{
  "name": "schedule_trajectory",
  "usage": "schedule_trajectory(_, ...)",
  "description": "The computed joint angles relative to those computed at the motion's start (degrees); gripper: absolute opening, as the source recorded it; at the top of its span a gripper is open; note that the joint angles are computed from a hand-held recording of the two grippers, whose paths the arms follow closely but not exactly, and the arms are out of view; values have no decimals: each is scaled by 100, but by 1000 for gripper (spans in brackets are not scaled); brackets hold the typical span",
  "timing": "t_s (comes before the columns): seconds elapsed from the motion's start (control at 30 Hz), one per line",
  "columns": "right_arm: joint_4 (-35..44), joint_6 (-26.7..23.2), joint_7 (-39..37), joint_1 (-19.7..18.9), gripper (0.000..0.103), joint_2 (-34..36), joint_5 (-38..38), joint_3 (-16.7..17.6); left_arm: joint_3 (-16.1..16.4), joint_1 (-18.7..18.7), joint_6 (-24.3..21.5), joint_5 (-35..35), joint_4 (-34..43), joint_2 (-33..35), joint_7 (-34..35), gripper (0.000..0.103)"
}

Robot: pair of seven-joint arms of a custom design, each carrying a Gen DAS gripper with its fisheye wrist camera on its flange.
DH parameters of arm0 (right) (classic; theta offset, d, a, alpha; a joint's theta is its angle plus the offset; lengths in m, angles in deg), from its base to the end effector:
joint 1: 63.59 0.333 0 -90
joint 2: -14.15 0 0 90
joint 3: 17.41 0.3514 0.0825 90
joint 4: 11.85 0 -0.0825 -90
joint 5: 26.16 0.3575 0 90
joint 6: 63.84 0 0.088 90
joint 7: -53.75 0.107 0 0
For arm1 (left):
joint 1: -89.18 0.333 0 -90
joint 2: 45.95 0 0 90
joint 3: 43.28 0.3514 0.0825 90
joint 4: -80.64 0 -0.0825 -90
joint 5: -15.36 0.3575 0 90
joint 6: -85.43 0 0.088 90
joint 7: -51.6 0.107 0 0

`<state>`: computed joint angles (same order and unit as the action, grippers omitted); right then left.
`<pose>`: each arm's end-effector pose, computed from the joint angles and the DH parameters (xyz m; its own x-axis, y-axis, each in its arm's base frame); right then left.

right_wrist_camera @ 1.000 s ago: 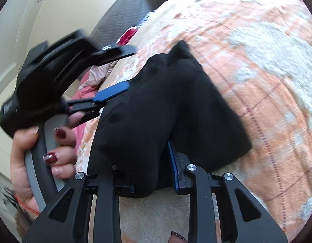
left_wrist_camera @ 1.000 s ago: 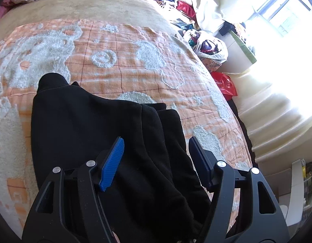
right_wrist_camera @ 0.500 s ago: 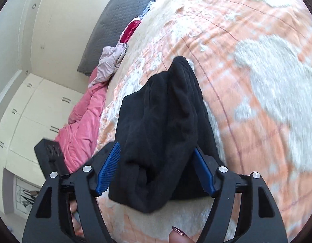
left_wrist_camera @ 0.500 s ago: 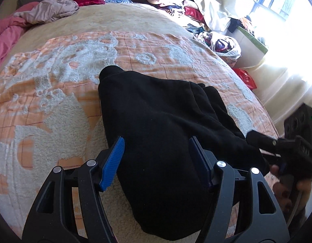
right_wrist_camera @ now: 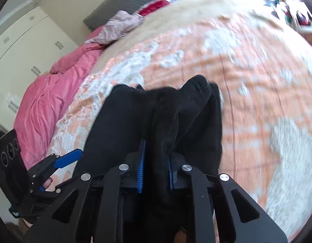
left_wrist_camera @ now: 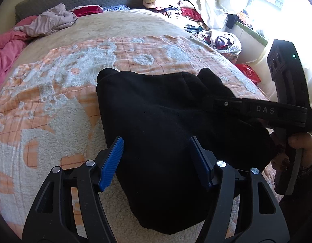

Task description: Fold small clothes

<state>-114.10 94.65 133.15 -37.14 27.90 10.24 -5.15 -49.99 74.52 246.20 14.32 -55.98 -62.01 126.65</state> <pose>0.5348 0.3773 0.5471 0.4361 -0.7642 -0.4752 -0.8056 -0.0961 -0.5846 0.4348 -0.1747 0.5569 -0.1559 -0.9763 0.1501 -0.7787 0.0280 -0.6268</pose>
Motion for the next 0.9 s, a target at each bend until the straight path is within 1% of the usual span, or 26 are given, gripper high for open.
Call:
schedule_trajectory(0.07, -119, 493, -424, -9, 15, -52, 48, 62, 38, -87, 66, -90, -5, 27, 113, 58)
schedule_trajectory(0.1, -196, 564, -364, 37, 14, -62, -118, -15, 50, -118, 75, -138, -5, 49, 156, 58)
schedule_trajectory(0.13, -167, 449, -55, 136, 14, 5, -457, -176, 17, -98, 54, -113, 2, 75, 134, 58)
schedule_trajectory(0.17, -1, 234, 336, 250, 13, 152, -855, -343, -38, -66, 52, -53, -5, 81, 88, 58)
schedule_trajectory(0.2, 22, 60, 590, 286, 13, 205, -1085, -429, -97, -26, 69, 44, -14, 87, 37, 58)
schedule_trajectory(0.27, 6, 71, 563, 130, 13, 241, -928, -281, -258, 112, 114, 349, -38, 92, -191, 60)
schedule_trajectory(0.3, -46, 118, 547, 75, 14, 216, -839, -227, -288, 142, 129, 444, -35, 103, -272, 60)
schedule_trajectory(0.33, -95, 168, 684, 111, 18, 194, -928, -275, -295, 150, 147, 499, -41, 109, -334, 60)
schedule_trajectory(0.37, -157, 204, 881, 174, 29, 160, -1096, -357, -269, 128, 150, 501, -44, 112, -351, 60)
schedule_trajectory(0.43, -223, 210, 1191, 249, 36, 128, -1397, -455, -210, 76, 158, 475, -52, 115, -326, 61)
schedule_trajectory(0.47, -309, 251, 1174, 186, 36, 77, -1323, -390, -195, 64, 153, 474, -52, 111, -320, 61)
schedule_trajectory(0.57, -470, 312, 1469, 232, 36, -54, -1545, -437, -213, 90, 147, 548, -49, 115, -386, 61)
schedule_trajectory(0.6, -458, 322, 1643, 298, 37, -50, -1730, -488, -220, 97, 152, 567, -52, 116, -414, 61)
schedule_trajectory(0.7, -593, 333, 2160, 449, 42, -175, -2308, -647, -241, 120, 150, 641, -61, 104, -497, 61)
schedule_trajectory(0.73, -643, 316, 2406, 513, 47, -222, -2570, -726, -244, 119, 140, 651, -65, 94, -525, 61)
schedule_trajectory(0.77, -695, 311, 2629, 551, 49, -268, -2794, -780, -229, 103, 141, 638, -73, 83, -524, 61)
schedule_trajectory(0.83, -829, 359, 2909, 535, 50, -374, -3048, -791, -194, 60, 129, 583, -96, 45, -510, 62)
schedule_trajectory(0.9, -966, 439, 3135, 469, 54, -478, -3117, -757, -169, 27, 124, 528, -128, -8, -506, 62)
